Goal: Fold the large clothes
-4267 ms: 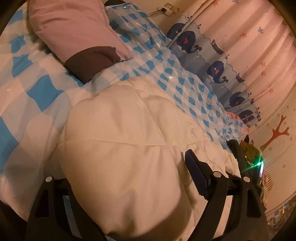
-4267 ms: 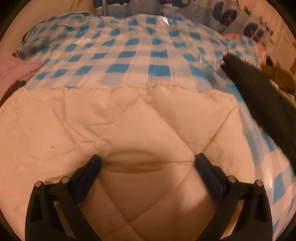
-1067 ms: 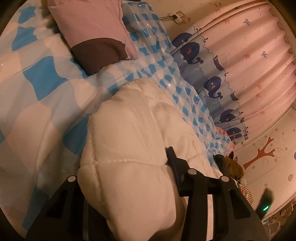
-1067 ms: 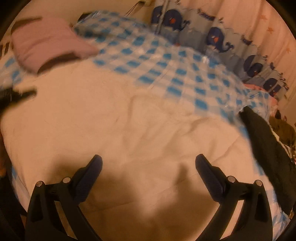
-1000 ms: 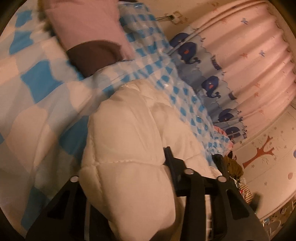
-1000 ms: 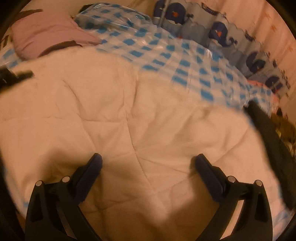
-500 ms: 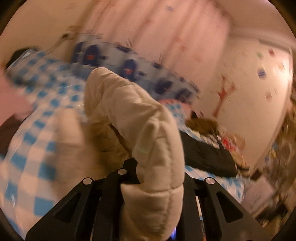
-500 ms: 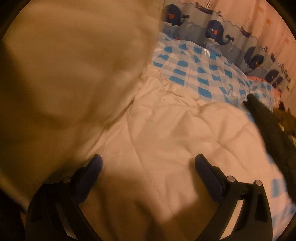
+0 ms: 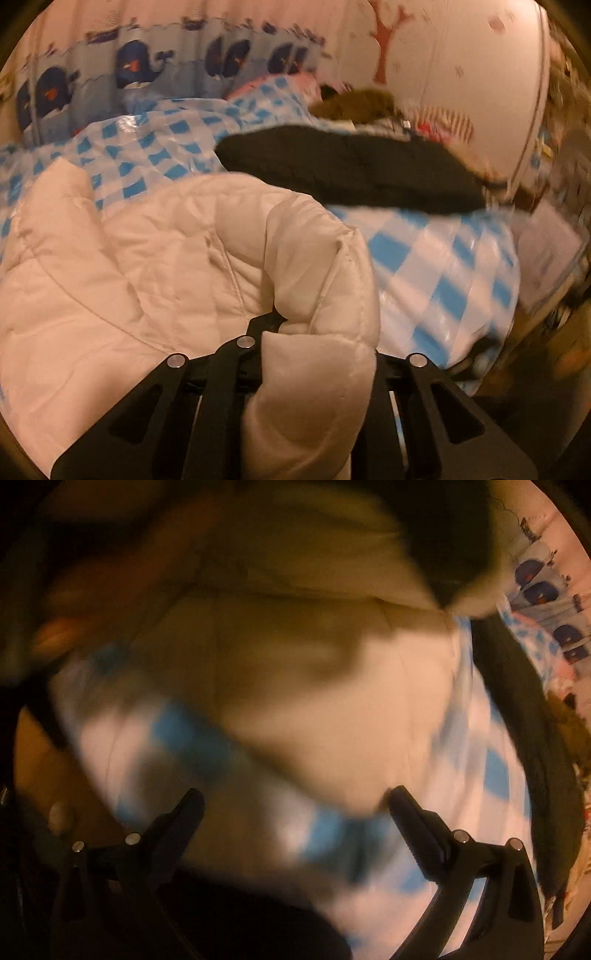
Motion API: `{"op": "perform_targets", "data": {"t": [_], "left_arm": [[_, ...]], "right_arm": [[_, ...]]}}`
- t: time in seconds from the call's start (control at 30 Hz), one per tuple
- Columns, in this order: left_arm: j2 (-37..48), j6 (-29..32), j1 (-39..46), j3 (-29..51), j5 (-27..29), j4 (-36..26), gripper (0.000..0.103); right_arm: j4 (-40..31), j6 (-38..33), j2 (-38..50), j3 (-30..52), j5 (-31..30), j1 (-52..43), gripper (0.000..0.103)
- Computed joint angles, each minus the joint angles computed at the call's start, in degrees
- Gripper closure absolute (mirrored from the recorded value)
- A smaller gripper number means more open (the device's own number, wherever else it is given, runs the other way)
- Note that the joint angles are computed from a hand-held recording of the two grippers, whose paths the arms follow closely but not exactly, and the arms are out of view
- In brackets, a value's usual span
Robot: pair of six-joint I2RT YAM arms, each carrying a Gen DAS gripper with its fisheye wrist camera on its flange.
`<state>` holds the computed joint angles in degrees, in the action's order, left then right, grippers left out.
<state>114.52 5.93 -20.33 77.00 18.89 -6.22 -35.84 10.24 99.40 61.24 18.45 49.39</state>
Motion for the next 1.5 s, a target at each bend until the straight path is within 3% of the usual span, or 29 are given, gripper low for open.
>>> {"op": "perform_targets", "data": {"t": [0.07, 0.13, 0.2, 0.27, 0.3, 0.4, 0.47, 0.5, 0.6, 0.67, 0.77, 0.83, 0.9, 0.97, 1.07, 1.13, 1.27, 1.3, 1.37, 1.43, 1.5], "left_arm": [[0.46, 2.51, -0.82, -0.09, -1.28, -0.46, 0.084], [-0.09, 5.68, -2.88, -1.81, -3.44, 0.62, 0.068], [-0.77, 7.67, -6.09, -3.48, -7.32, 1.96, 0.039], [-1.86, 10.8, -9.91, -6.9, -12.81, 4.6, 0.023], [-2.83, 11.79, -11.56, -9.08, -15.84, 6.16, 0.023], [-8.24, 12.17, -12.76, -14.47, -17.27, 6.68, 0.022], [-12.92, 11.91, -12.18, -18.22, -16.16, 6.67, 0.022], [-15.74, 11.6, -11.51, -20.13, -15.37, 6.3, 0.022], [-22.67, 11.09, -8.52, -22.94, -12.36, 2.79, 0.022], [-26.27, 11.04, -6.26, -23.71, -10.23, -0.13, 0.022], [-33.11, 12.45, -1.37, -25.24, -4.75, -4.54, 0.022], [-37.64, 14.38, 2.08, -26.24, -1.64, -6.13, 0.022], [-42.28, 14.94, 9.13, -26.38, 6.35, -8.08, 0.022], [-43.95, 11.27, 16.59, -26.05, 10.14, -6.46, 0.017], [-35.65, 3.28, 26.67, -22.1, 13.5, -1.31, 0.015], [-24.32, -4.92, 31.21, -17.64, 15.72, 3.15, 0.015], [-1.61, -14.82, 31.61, -3.67, 23.52, -1.23, 0.019], [-0.98, -15.74, 29.26, -5.01, 22.37, 2.62, 0.019], [-3.46, -12.58, 24.21, -7.06, 18.73, 4.6, 0.019], [-5.05, -7.29, 17.69, -6.29, 13.54, 1.96, 0.016], [-4.77, -2.92, 12.95, -3.61, 6.49, -1.98, 0.014]], "right_arm": [[5.68, 0.17, -12.59, -10.16, -9.18, -5.74, 0.007], [10.18, 1.51, -26.5, -18.47, -22.27, -17.62, 0.007], [15.11, 4.73, -34.76, -22.85, -34.32, -29.54, 0.007], [24.41, 8.26, -35.93, -25.24, -50.7, -40.81, 0.007], [28.76, 10.67, -33.93, -24.99, -55.11, -43.5, 0.007], [37.8, 15.16, -24.73, -20.57, -60.32, -43.93, 0.007], [40.4, 16.5, -17.97, -15.63, -59.07, -40.05, 0.007], [37.61, 14.27, -14.29, -11.28, -56.95, -38.45, 0.007], [20.95, 3.41, -1.71, 3.01, -27.89, -25.6, 0.007], [18.55, 0.88, 5.71, 8.35, -21.27, -22.96, 0.007], [21.24, 2.33, 9.39, 9.69, -24.29, -25.06, 0.007], [21.29, 1.56, 9.93, 10.72, -21.15, -24.78, 0.007], [20.94, 0.27, 10.42, 11.88, -17.51, -23.32, 0.007], [19.05, -0.87, 11.54, 14.42, -15.9, -22.33, 0.007], [19.92, 0.9, 9.59, 12.59, -21.66, -24.42, 0.007], [21.98, 3.16, 8.41, 11.43, -27.24, -25.8, 0.007], [22.15, 4.76, 10.56, 16.8, -37.05, -26.59, 0.007], [22.64, 4.48, 11.03, 18.25, -38.81, -26.6, 0.007], [25.21, 4.22, 12.08, 21.05, -43.0, -27.35, 0.007], [23.87, 4.39, 14.67, 25.77, -44.0, -28.89, 0.007], [17.18, 4.17, 18.75, 31.99, -39.34, -30.76, 0.007]]}}
